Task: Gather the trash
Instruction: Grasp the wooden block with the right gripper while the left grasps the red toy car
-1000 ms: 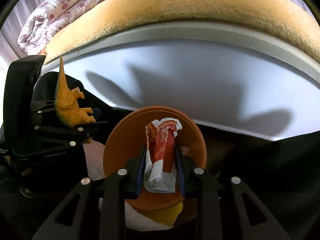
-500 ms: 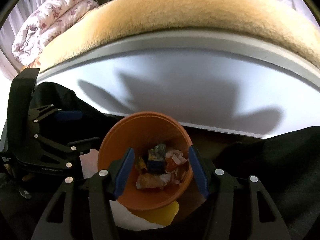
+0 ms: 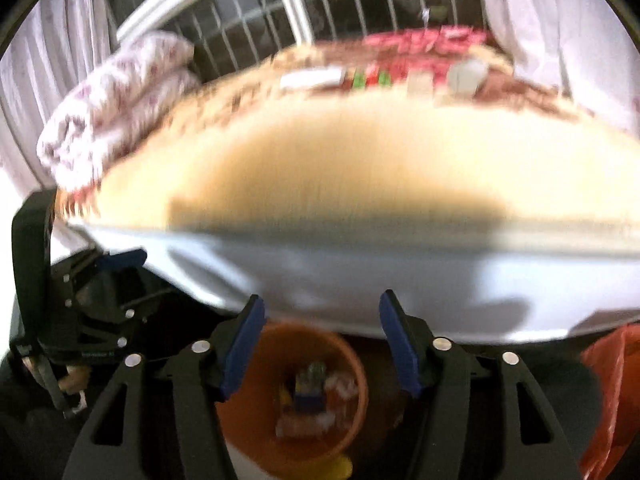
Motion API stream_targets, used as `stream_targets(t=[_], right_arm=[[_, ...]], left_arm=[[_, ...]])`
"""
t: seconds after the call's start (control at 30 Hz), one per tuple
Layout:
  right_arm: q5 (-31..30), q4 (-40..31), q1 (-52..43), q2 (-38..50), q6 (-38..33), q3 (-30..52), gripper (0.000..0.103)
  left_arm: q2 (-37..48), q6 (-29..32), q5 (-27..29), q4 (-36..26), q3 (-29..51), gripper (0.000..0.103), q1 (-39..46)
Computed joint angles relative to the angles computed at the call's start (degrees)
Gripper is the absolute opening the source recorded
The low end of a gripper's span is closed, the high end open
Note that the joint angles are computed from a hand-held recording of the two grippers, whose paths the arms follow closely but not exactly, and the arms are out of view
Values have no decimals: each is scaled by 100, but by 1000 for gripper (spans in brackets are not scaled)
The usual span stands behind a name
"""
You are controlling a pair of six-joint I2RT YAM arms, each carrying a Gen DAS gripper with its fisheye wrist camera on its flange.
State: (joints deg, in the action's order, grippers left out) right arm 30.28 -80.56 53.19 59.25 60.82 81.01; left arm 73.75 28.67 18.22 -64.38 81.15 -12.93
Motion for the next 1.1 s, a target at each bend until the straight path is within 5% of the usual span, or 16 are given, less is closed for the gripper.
stream_targets(t=[0.1, 0.23, 0.4, 0.67, 0.9, 1.1], right_arm=[[-278, 352, -1021, -40, -972, 236, 64], [-1516, 1056, -3260, 387, -2620, 584, 64], [-2184, 1516, -4759, 1431, -3626, 1306, 64], [-2694, 1821, -5795, 3060, -4161, 2313, 64], [-3304, 1047, -6257, 4722, -4220, 4036, 64], [-2922, 768, -6093, 5174, -4285, 4436, 34]], left_arm=[[233, -392, 27, 340, 368, 91, -148], [964, -781, -137, 530, 1222, 91, -437], [1943, -1310, -214, 340, 2472, 91, -727], [3112, -1707, -274, -27, 3823, 91, -914], [4221, -1922, -314, -617, 5340, 91, -1053], [4795, -1966, -512, -993, 6221, 91, -1225]])
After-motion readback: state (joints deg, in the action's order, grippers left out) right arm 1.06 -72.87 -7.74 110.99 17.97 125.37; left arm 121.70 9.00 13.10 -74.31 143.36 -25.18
